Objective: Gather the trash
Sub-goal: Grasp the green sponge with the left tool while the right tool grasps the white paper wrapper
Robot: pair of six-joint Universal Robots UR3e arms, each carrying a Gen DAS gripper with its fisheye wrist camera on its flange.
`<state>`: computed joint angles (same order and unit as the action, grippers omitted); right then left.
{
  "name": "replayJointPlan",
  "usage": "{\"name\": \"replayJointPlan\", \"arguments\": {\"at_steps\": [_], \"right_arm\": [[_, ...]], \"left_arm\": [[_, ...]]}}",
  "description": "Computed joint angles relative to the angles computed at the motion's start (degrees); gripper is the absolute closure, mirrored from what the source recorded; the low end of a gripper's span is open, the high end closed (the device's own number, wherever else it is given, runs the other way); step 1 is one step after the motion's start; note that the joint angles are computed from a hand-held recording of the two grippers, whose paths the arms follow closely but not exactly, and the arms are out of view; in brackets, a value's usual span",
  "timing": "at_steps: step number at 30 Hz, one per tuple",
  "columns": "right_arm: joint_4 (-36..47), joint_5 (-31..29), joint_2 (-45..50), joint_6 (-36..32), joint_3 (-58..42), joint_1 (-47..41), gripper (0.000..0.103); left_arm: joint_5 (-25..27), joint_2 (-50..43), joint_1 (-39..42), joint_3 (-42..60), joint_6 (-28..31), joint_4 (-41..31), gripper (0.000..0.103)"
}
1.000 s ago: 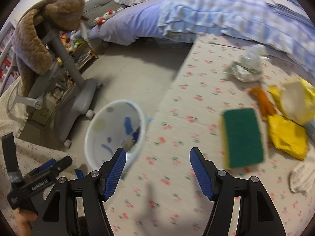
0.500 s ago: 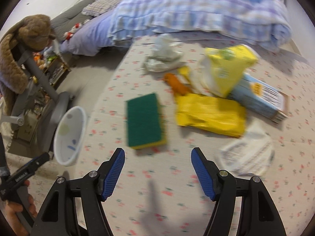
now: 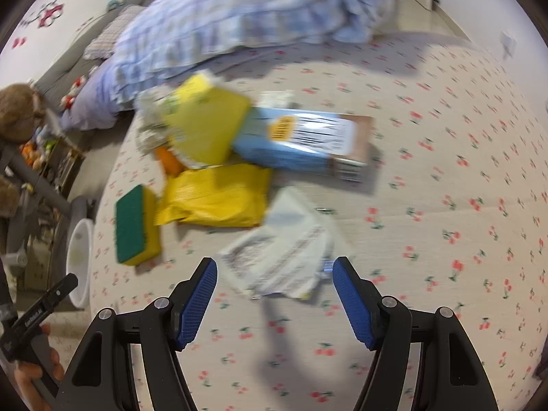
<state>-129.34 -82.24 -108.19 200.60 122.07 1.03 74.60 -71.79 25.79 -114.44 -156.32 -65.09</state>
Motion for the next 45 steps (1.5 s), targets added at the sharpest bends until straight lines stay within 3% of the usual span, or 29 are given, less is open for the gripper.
{"name": "replayJointPlan", "arguments": {"at_steps": [6, 19, 26, 29, 36, 38, 45], "right_arm": [[3.17, 4.74, -3.12, -2.58, 3.16, -6.76, 0.031], [-1.41, 3.13, 3.08, 0.16, 2.31, -5.32, 0.031], [-4.56, 0.44, 8.03, 1.31, 0.21, -1.96, 0.031], [-5.85, -3.30, 10.64, 1.42, -1.50, 0.76, 0.031], [-8.08, -11.95, 16.35, 1.23, -4.88, 8.19, 0.032], [-8.17, -13.20, 17.24, 0.79, -5.53, 9.81, 0.035], [-8.27, -14.32, 17.76, -1.38, -6.63, 12.91, 0.065]], "left_arm": [[0.10, -5.07, -8.92, 0.23, -7.38, 5.90, 0.006], [-1.68, -14.78, -19.27, -1.12, -17.22, 22.20, 0.010], [1.96, -17.83, -21.50, -0.60, -16.68, 24.63, 0.028], [0.54, -17.08, -20.74, -0.91, -15.06, 23.59, 0.037], [-1.20, -14.27, -19.53, -2.03, -13.17, 20.82, 0.041], [-2.12, -12.84, -18.57, -2.70, -12.33, 19.55, 0.041], [-4.09, -8.46, -15.08, -4.10, -8.76, 15.77, 0.041]]}}
